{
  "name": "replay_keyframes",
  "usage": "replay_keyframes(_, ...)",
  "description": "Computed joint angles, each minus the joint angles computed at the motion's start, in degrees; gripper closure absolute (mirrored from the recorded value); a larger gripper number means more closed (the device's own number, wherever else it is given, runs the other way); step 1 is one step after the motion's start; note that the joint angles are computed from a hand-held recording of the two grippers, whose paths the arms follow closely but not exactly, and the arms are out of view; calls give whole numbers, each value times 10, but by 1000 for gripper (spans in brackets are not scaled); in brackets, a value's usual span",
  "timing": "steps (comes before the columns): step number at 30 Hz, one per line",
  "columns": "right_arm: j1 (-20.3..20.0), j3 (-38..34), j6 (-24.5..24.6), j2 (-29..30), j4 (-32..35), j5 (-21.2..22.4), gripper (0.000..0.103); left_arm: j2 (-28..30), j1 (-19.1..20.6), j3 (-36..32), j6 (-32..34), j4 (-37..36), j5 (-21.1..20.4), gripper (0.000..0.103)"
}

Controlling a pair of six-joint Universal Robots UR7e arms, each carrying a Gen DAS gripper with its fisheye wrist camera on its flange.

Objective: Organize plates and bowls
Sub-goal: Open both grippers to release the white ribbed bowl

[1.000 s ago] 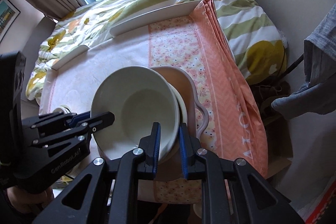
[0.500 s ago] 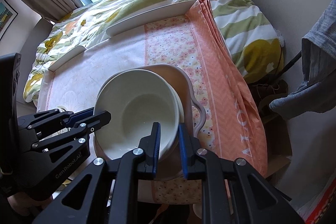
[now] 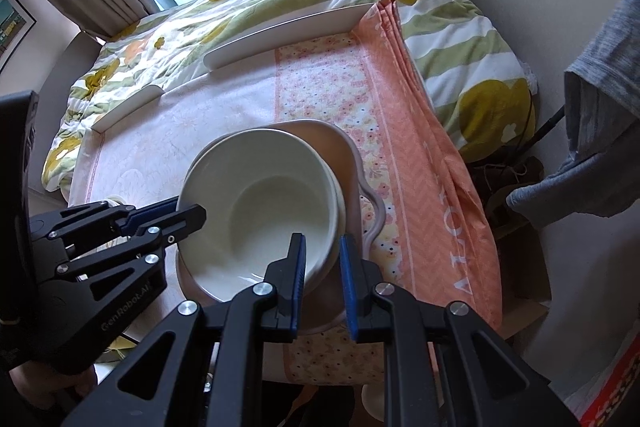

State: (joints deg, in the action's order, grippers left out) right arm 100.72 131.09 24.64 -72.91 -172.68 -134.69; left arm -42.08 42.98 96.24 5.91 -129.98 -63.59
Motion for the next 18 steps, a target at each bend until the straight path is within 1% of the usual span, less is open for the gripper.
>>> replay_keyframes(4,7,7,6,-12,-5,-12,87,-14,-3,9,10,-25,-6,93)
replay_keyframes(8,17,9,10,-22,0,-24,87,-16,-5,4,6,-14,-7,93)
replay_keyframes(11,27,10,10,-31,3,-31,87,-35,-11,18,14,-38,-7,93)
replay_keyframes(13,35,9,9,-37,11,-36,87,-50,-14,26,24,-52,-3,85)
replay_keyframes(14,39,8,9,-41,18,-40,87,-54,-14,28,24,-53,-2,64)
replay_keyframes(15,42,8,10,-44,25,-43,87,-63,-14,32,25,-59,-1,28)
replay_keyframes(16,45,8,9,-47,31,-46,86,-72,-14,40,28,-74,0,12)
replay_keyframes(17,50,9,6,-50,33,-53,76,-80,-14,48,33,-91,0,0)
replay_keyframes(18,55,11,3,-51,31,-60,67,-91,-14,59,41,-109,0,0)
